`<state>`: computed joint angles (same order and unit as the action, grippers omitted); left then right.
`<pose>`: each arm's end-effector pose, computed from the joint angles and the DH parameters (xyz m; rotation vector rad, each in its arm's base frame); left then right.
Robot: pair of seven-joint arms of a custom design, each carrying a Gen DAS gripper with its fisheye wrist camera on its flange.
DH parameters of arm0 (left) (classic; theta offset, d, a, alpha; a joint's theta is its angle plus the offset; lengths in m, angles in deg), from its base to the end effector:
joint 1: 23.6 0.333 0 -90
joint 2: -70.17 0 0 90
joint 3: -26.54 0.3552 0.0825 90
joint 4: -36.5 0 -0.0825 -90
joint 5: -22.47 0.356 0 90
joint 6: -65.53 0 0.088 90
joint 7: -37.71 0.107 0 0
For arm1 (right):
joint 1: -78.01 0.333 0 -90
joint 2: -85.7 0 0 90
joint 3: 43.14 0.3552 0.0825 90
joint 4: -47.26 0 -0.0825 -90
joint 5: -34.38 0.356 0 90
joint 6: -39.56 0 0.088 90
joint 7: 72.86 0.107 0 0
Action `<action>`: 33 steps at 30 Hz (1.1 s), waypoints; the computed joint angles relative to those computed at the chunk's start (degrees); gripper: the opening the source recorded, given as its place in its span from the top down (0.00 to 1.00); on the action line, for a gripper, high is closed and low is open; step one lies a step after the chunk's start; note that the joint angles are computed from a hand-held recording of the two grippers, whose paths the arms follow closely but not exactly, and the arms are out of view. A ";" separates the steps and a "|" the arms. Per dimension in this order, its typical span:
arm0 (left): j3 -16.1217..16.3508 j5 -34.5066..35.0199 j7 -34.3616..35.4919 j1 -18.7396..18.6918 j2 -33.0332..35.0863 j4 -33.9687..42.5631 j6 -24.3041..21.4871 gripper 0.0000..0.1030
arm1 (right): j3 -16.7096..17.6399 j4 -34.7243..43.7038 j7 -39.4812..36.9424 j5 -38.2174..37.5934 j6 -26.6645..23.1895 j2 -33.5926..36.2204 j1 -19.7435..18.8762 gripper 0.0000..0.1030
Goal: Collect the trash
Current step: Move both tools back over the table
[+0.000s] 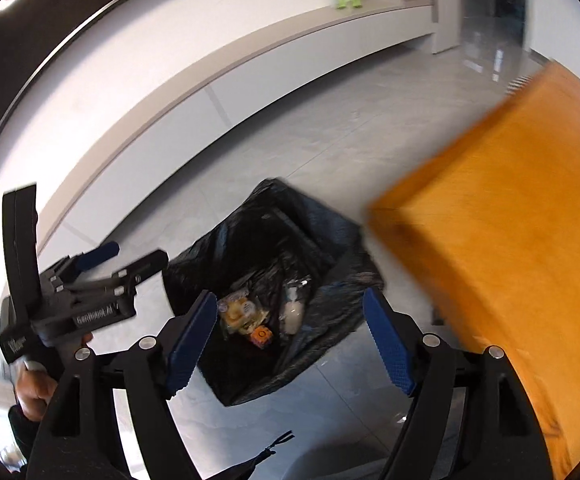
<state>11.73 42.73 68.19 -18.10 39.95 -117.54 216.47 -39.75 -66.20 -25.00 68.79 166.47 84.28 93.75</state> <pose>0.3561 -0.0751 0.4878 -2.3544 1.2297 -0.4832 0.5128 0.1978 0.5574 -2.3612 1.0068 0.1033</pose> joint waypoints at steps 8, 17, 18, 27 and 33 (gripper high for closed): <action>-3.76 5.30 2.62 -3.69 11.65 14.10 1.39 0.06 | -4.39 2.40 0.61 0.87 1.79 -1.17 -5.73 0.21; -3.68 11.43 6.53 -13.01 27.86 32.58 0.24 0.06 | -7.73 4.10 4.78 -2.51 8.81 -0.04 -13.01 0.18; -3.48 11.82 7.09 -14.12 29.59 34.69 -0.19 0.06 | -7.89 3.53 4.85 -2.44 10.83 -0.04 -13.53 0.16; -1.09 10.68 17.13 -24.37 45.33 56.68 -6.54 0.06 | -10.57 10.11 10.82 -5.81 10.26 4.52 -20.36 0.14; 1.49 7.79 24.94 -30.96 57.46 76.16 -15.28 0.06 | -11.43 16.80 16.60 -8.83 7.15 9.62 -25.03 0.14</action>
